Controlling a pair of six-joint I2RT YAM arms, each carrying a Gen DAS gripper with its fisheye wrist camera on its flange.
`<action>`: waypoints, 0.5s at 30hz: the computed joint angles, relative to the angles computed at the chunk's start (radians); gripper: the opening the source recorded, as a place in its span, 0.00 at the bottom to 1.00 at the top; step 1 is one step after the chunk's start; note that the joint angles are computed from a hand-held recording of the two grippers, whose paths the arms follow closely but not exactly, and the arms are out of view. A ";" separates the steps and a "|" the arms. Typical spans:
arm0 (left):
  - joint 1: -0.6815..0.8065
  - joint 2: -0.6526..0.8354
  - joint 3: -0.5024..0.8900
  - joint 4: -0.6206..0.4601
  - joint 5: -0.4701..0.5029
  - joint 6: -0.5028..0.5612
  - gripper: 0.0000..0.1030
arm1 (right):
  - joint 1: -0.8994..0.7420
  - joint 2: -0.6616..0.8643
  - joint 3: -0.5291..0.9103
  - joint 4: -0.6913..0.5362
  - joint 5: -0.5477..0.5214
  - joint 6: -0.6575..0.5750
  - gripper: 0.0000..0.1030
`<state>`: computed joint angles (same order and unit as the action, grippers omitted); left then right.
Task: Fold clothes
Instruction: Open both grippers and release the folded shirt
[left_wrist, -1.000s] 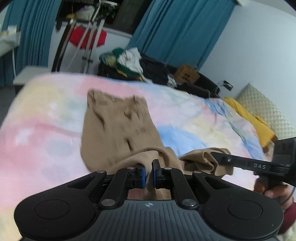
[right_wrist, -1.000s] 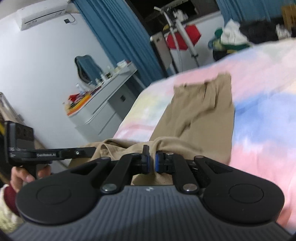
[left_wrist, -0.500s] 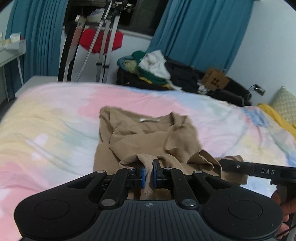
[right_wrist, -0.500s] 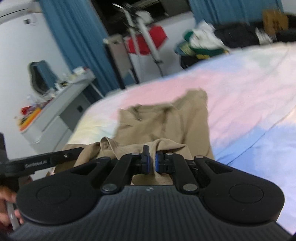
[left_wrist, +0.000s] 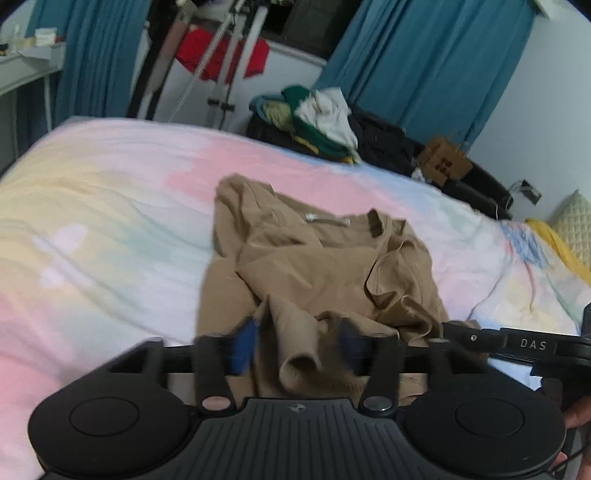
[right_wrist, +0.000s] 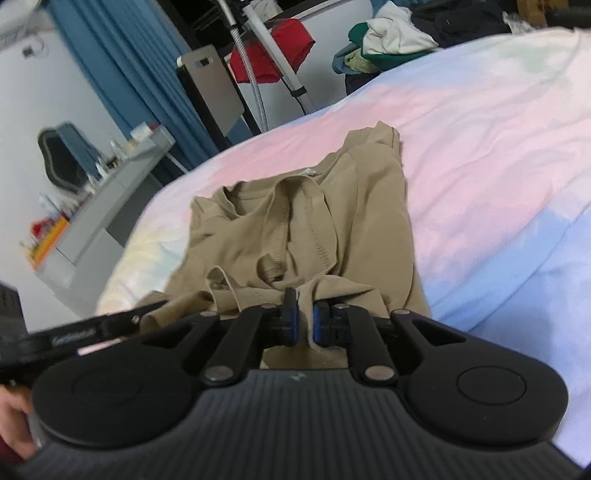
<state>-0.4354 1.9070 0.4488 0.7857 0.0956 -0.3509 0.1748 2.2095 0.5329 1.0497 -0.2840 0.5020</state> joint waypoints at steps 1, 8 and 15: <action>-0.003 -0.039 -0.034 -0.008 -0.001 0.001 0.57 | -0.001 -0.009 -0.017 0.014 -0.011 0.003 0.30; -0.044 -0.310 -0.229 -0.115 -0.046 -0.034 0.57 | 0.024 -0.146 -0.224 0.144 -0.008 -0.002 0.51; -0.066 -0.244 -0.270 -0.048 0.001 -0.062 0.45 | 0.045 -0.165 -0.318 0.132 0.042 -0.026 0.47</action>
